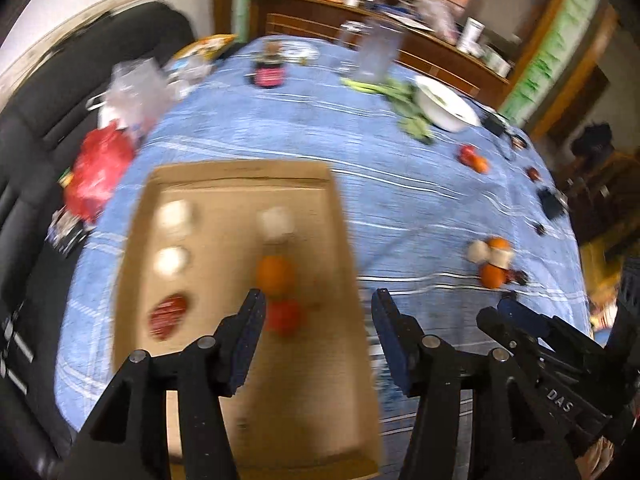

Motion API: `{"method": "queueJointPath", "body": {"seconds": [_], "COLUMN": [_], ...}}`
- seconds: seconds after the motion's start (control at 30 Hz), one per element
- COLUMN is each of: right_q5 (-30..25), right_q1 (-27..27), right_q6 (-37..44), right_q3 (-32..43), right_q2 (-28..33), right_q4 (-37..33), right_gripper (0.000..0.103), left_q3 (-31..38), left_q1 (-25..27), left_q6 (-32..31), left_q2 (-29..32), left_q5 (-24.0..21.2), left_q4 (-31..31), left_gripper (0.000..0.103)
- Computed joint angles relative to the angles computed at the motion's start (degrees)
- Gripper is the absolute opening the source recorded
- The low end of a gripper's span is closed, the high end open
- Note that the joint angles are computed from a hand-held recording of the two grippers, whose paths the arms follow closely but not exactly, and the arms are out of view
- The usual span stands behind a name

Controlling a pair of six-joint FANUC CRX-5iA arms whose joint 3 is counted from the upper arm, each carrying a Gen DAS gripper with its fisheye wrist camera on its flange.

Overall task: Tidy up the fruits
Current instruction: 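Move both tools back over the remaining fruit on the cloth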

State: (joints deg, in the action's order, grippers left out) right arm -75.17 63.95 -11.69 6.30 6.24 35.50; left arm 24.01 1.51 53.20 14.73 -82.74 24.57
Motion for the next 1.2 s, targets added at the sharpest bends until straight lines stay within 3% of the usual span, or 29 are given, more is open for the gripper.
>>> {"method": "queueJointPath", "body": {"seconds": [0.3,0.47,0.63,0.93,1.2], "right_q5": [-15.12,-20.75,-23.06,-23.41,-24.35], "right_q1": [8.81,13.35,16.01,16.52,18.3], "right_q6": [-17.71,-26.04,-30.19,-30.84,-35.6], "right_q3": [-12.43,-17.34,-20.83,-24.54,-28.85], "right_q2": [-12.97,-18.66,-22.55,-26.61,-31.44], "right_q4": [0.06,-2.04,-3.26,-3.51,-2.3], "right_gripper": [0.051,0.051,0.05,0.05,0.05], "left_q3": [-2.13,-4.68,-5.6,-5.02,-5.82], "left_q1": [-10.64,-16.2,-18.44,-18.55,-18.97], "left_q6": [1.12,1.39,3.11,7.46,6.52], "left_q2": [0.03,-0.63,-0.33,0.41,-0.29], "left_q5": [-1.26,-1.29,-0.76,0.68,2.81], "left_q4": [-0.51,-0.63,-1.95,-3.61,-3.37], "left_gripper": [0.055,0.055,0.055,0.055,0.055]}}
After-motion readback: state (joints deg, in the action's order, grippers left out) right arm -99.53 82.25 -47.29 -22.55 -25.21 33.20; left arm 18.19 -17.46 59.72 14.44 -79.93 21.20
